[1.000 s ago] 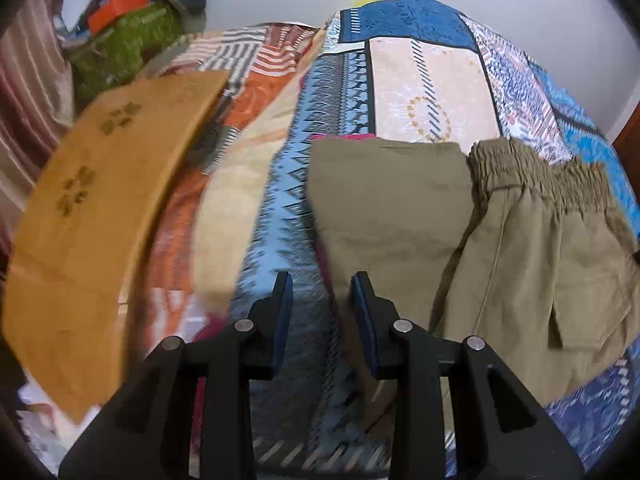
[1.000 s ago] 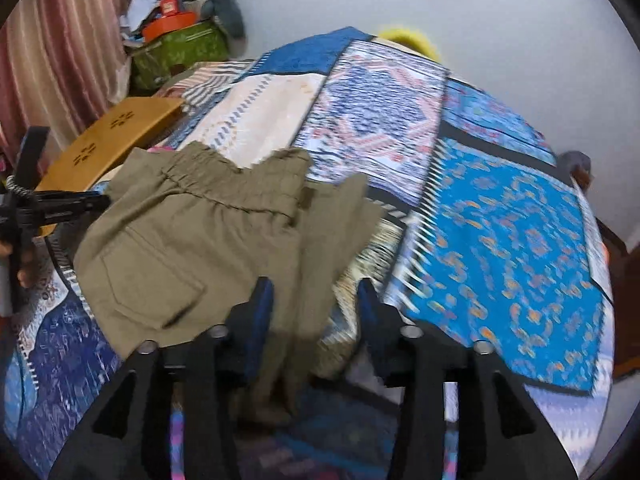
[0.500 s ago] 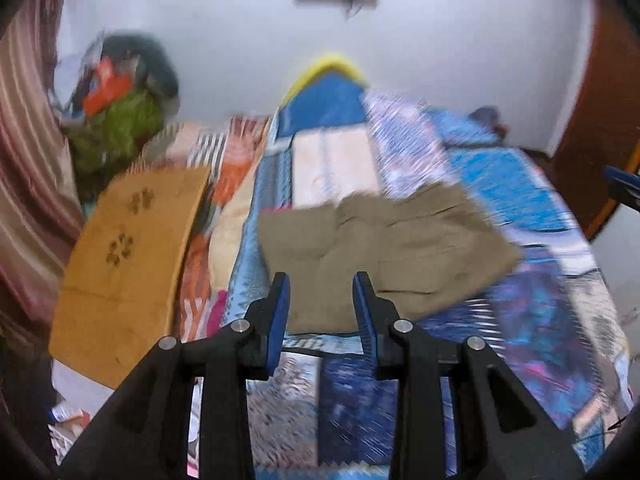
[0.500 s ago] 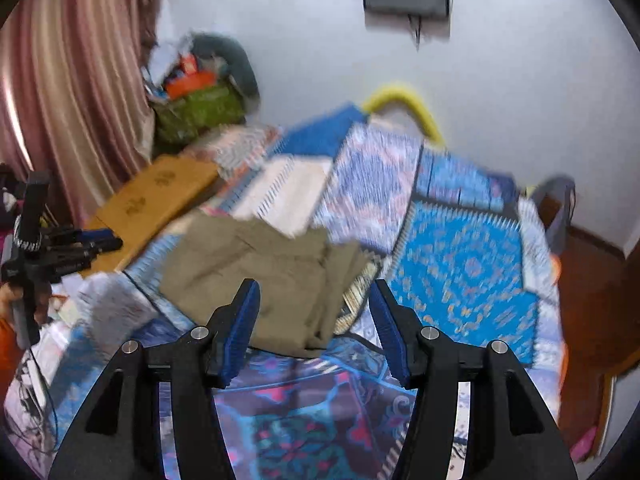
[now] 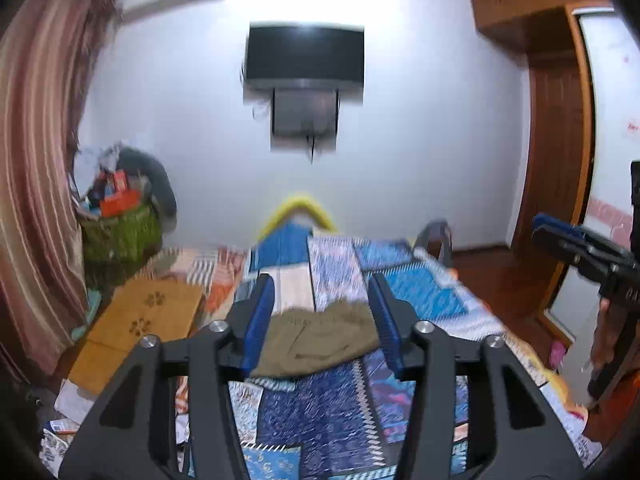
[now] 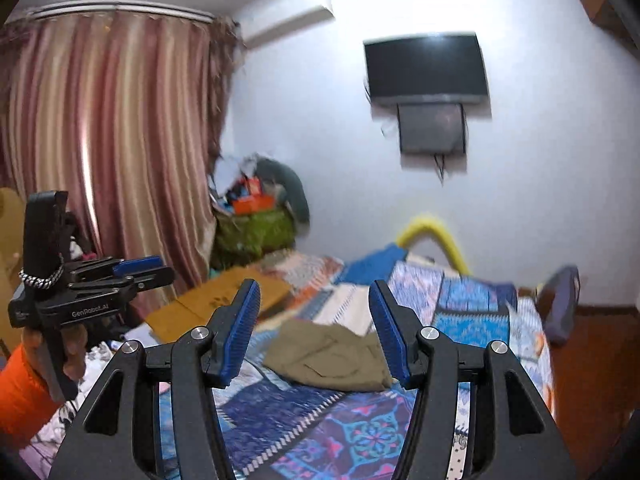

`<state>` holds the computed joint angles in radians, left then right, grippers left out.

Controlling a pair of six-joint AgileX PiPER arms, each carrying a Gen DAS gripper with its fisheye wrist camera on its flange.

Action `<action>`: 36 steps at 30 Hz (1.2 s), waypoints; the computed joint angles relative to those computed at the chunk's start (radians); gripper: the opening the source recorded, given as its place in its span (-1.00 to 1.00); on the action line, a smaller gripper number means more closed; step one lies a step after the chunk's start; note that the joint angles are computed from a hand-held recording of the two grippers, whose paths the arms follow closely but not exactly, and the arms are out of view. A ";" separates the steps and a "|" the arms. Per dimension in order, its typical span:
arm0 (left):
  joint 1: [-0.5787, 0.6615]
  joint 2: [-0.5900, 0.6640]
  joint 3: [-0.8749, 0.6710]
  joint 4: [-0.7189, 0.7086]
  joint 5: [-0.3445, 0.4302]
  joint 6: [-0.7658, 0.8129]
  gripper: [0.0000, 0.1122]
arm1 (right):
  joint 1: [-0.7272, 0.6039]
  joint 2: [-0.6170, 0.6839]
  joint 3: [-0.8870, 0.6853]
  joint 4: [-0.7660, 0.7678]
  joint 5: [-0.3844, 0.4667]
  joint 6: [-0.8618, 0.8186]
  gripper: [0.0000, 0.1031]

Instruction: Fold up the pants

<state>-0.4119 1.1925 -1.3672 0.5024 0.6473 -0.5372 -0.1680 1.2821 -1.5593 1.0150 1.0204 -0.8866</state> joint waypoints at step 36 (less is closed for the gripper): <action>-0.709 -0.185 0.260 0.791 0.490 -0.816 0.83 | -0.046 -0.339 0.366 0.013 -0.188 0.059 0.97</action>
<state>-1.1208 1.0074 -1.1067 1.2930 1.1369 -1.3537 -0.2141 0.9428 -1.1935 1.0284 0.8325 -0.8277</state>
